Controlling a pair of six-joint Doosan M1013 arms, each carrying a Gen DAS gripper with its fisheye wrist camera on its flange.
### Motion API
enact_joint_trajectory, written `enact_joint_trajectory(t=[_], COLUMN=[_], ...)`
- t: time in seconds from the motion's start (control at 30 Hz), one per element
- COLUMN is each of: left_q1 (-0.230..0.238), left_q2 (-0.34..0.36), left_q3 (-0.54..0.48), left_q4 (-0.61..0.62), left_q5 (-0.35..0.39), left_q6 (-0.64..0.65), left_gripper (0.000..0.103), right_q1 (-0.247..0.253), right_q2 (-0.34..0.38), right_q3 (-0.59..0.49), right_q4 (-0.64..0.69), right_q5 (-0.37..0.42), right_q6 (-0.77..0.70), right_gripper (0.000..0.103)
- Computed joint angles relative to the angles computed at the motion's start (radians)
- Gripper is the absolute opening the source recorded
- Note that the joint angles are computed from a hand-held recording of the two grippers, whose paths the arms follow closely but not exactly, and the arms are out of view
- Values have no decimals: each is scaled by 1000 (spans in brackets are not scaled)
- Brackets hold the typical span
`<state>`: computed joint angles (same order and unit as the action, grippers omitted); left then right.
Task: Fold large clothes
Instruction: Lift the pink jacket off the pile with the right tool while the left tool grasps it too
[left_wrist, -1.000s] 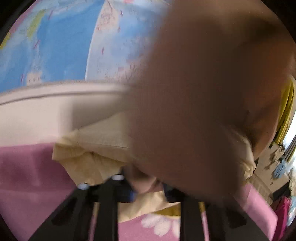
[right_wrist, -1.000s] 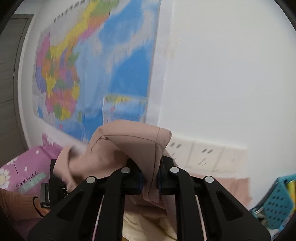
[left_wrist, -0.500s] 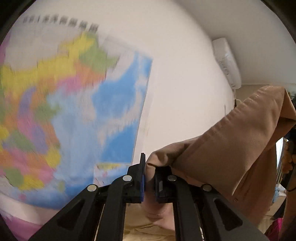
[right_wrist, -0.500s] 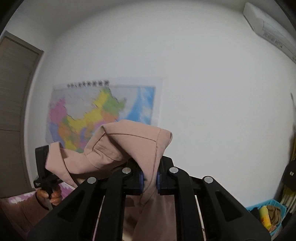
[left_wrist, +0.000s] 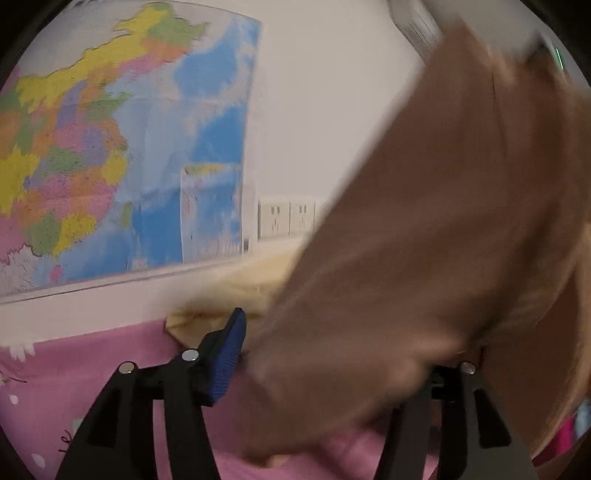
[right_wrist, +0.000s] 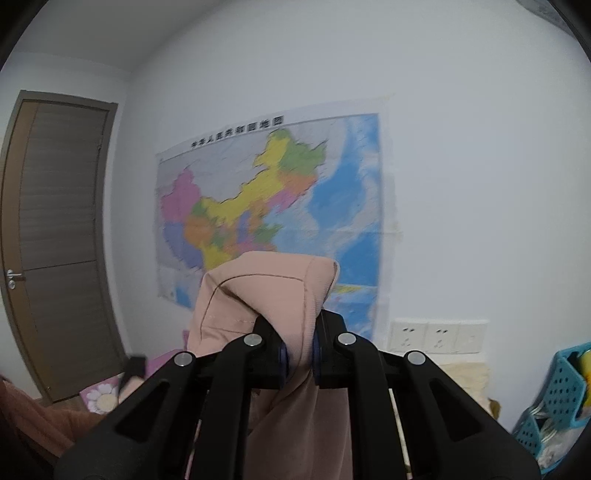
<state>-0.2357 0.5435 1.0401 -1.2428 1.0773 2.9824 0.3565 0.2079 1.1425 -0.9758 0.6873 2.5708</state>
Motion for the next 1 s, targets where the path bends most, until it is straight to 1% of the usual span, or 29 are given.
enact_joint_trajectory(t=[0.07,0.1,0.13,0.17,0.2,0.23,0.3,0.37,0.47,0.53,0.63,0.7,0.8,0.83,0.9,0.93,0.97,1.0], left_q1=[-10,-17,-21,-20,-14,0,32,59,100,131,167,188,211,216,209,198,185,176], left_q2=[-1,-1,3,8,24,39,53,62,41,22,-17,-50,-96,-120,-154,-158,-149,-131], left_q3=[23,29,29,18,-14,-40,-79,-119,-155,-176,-183,-182,-157,-130,-84,-77,-91,-121], left_q4=[2,3,-4,3,1,-37,-123,-179,-268,-318,-333,-296,-244,-232,-196,-154,-82,-10], left_q5=[-20,-43,-65,-60,-38,-22,-11,17,20,33,36,19,-6,-41,-128,-175,-211,-218], left_q6=[36,51,60,30,-21,-62,-95,-118,-89,-71,-35,-15,-4,26,81,85,45,-17], left_gripper=[56,46,20,9,5,5,4,3,3,4,5,6,6,6,6,6,6,6], right_q1=[12,19,31,39,50,62,82,103,149,176,210,224,218,210,169,146,117,81], right_q2=[9,13,19,19,18,12,-5,-14,-30,-46,-63,-75,-85,-84,-79,-72,-60,-39], right_q3=[-7,-12,-20,-21,-20,-14,2,9,14,22,37,51,68,70,73,66,58,42], right_q4=[0,1,-14,-24,-37,-66,-106,-150,-230,-267,-316,-328,-308,-291,-209,-153,-80,17], right_q5=[-5,2,21,36,55,76,87,110,139,134,128,110,58,40,-21,-45,-71,-90], right_q6=[-9,-15,-16,-12,-8,13,59,82,116,147,185,208,230,221,220,198,161,113], right_gripper=[10,10,10,10,10,10,10,10,10,10,11,11,12,12,13,13,13,13])
